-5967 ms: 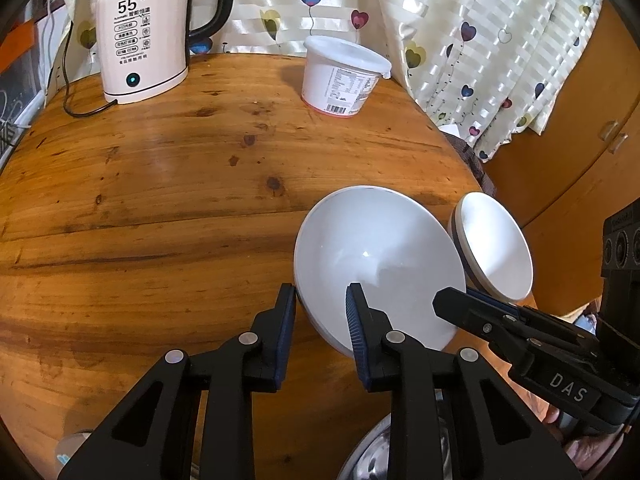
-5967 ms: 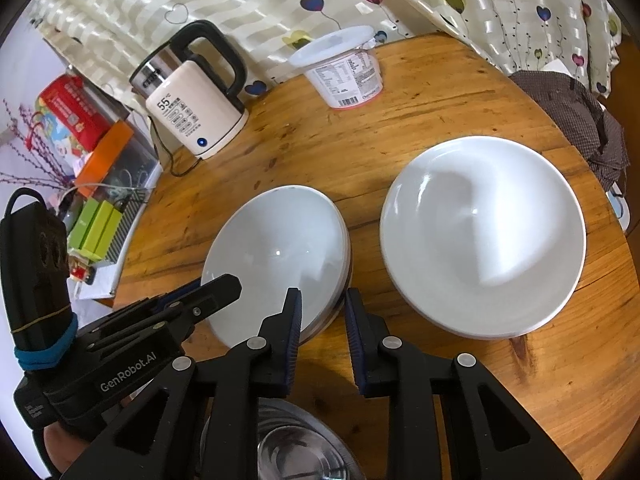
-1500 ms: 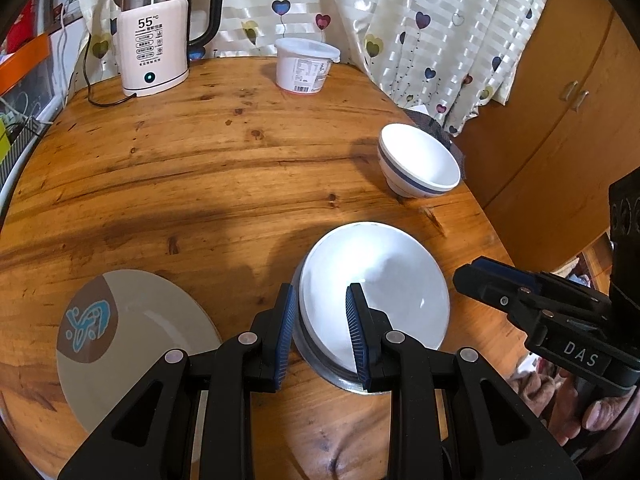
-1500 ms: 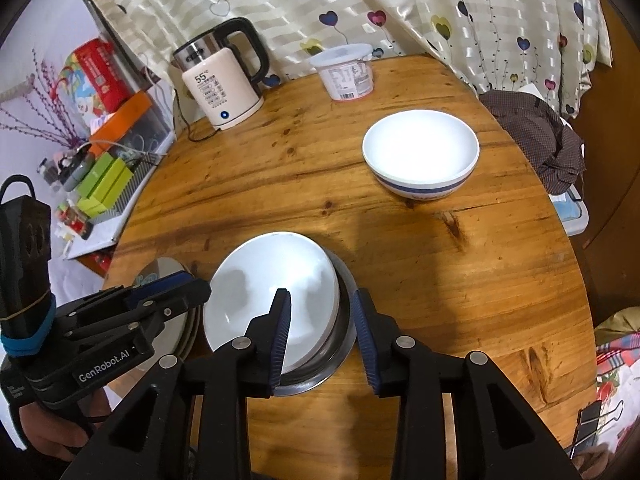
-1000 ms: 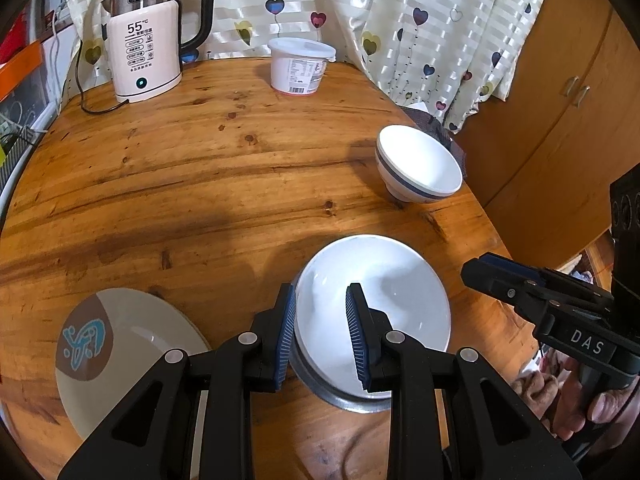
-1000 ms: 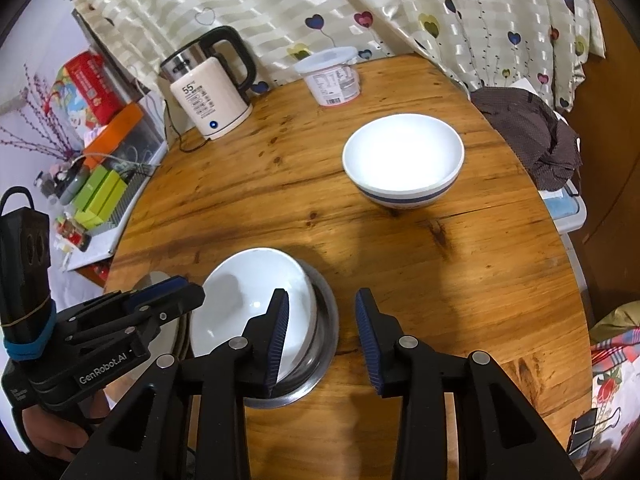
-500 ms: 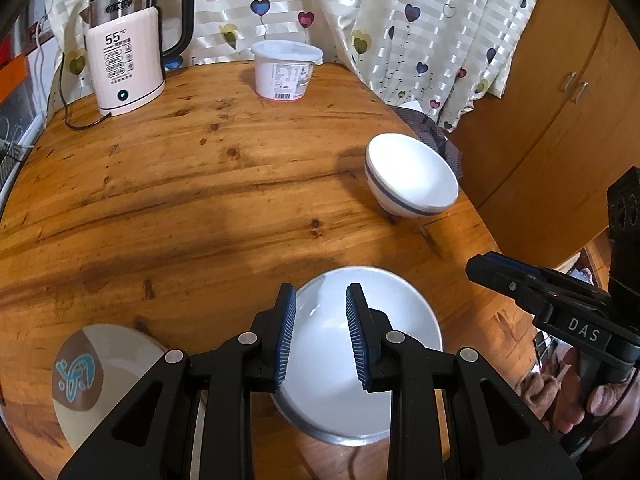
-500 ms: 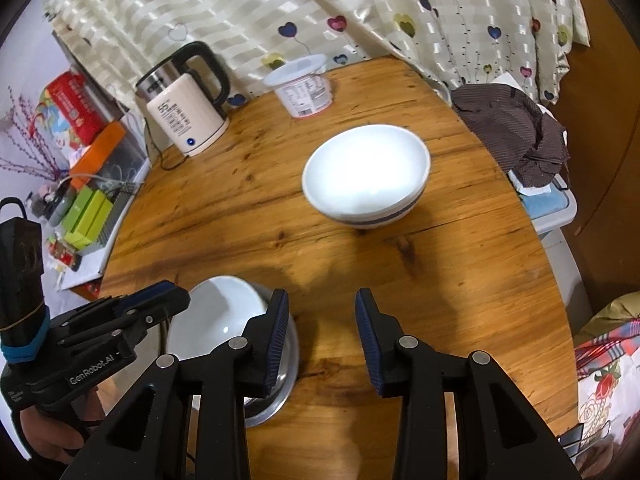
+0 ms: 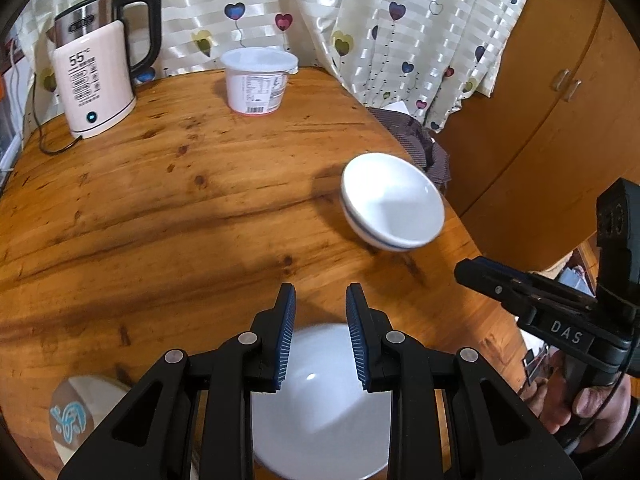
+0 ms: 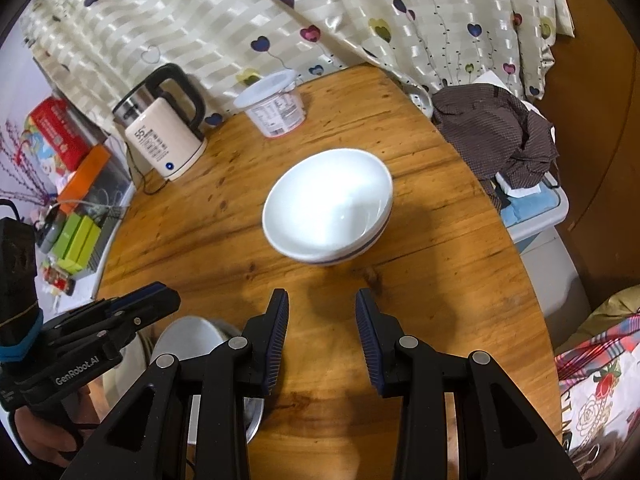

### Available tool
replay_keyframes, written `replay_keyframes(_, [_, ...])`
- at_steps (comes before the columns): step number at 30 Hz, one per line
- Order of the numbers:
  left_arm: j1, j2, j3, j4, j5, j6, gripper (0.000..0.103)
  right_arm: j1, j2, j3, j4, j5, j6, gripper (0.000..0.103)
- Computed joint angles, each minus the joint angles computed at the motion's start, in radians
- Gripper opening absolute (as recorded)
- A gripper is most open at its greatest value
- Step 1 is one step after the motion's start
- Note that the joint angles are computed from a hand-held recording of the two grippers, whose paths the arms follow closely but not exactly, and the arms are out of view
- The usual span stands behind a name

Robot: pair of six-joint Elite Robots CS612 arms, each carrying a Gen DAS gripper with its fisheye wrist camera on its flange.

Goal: Organize plates and bowls

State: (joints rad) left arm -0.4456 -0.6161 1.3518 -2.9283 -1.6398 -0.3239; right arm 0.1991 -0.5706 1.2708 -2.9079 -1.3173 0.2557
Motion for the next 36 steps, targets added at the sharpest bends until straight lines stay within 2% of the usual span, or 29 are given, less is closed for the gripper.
replay_keyframes(21, [0.013,0.097,-0.214,0.139,-0.095,0.03,0.027,-0.02,0.064,-0.12,0.051,0.003,0.022,0.034])
replay_keyframes(36, [0.028,0.165,-0.324,0.207,-0.179,-0.022,0.027,-0.028,0.103,-0.184,0.104,0.009,0.045,0.034])
